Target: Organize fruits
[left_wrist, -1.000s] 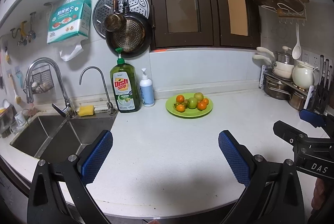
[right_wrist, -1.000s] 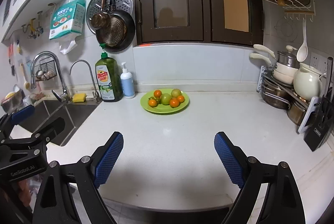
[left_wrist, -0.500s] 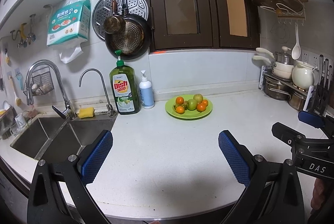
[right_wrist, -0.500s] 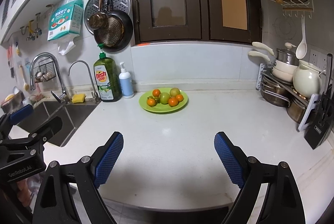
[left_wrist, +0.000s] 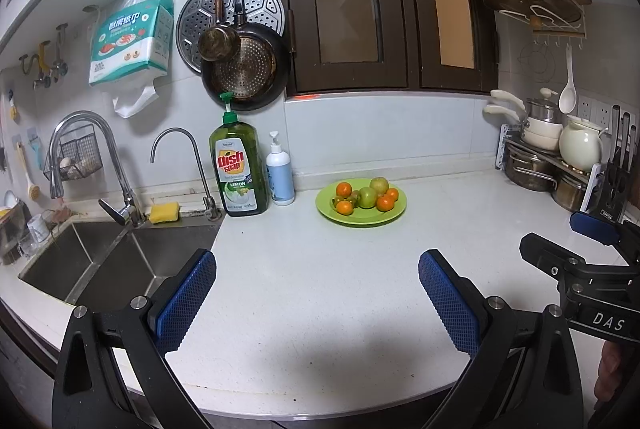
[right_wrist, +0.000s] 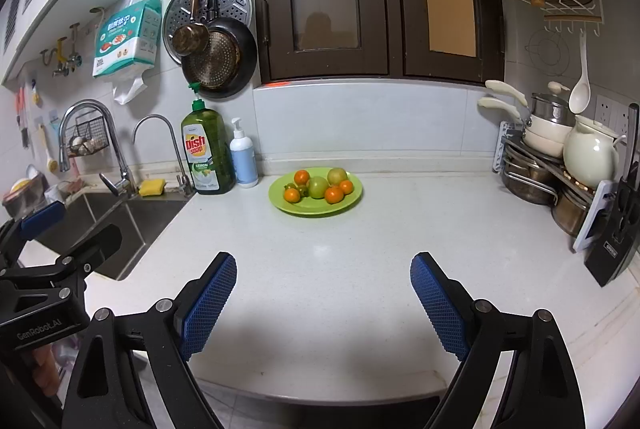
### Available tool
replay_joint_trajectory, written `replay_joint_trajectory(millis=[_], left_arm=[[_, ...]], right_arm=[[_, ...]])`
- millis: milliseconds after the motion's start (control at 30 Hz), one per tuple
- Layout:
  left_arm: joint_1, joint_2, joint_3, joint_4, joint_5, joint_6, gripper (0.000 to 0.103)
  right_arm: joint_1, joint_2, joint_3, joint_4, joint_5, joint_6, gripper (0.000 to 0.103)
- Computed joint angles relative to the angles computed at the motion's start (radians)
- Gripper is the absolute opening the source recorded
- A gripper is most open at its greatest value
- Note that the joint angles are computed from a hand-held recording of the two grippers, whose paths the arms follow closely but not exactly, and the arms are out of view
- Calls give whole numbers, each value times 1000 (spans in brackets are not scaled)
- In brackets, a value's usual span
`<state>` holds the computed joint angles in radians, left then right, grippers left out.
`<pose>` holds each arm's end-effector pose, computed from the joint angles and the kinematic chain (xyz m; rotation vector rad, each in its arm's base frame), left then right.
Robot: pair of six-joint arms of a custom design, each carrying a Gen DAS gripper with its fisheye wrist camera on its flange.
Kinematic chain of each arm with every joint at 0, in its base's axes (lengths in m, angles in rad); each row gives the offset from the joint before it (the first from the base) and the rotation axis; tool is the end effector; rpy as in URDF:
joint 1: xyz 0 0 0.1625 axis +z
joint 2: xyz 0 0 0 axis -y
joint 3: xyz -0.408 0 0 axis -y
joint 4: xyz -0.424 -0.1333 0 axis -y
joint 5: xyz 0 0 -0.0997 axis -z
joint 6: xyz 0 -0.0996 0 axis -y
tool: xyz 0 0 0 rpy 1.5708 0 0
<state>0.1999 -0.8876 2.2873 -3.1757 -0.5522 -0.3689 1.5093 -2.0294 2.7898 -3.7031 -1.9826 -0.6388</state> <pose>-0.3860 -0.3007 0.0303 1.0194 2.1455 -1.1696 0.0788 -0.2411 0.3158 0.2357 -1.9657 1.3606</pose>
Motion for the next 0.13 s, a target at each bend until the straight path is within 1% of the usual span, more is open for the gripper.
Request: replay_joint_trajectory(millis=[133], left_arm=[[4,-1,0,1,-6,1,103]], right_arm=[[0,7,-3,-1,-2,2,89]])
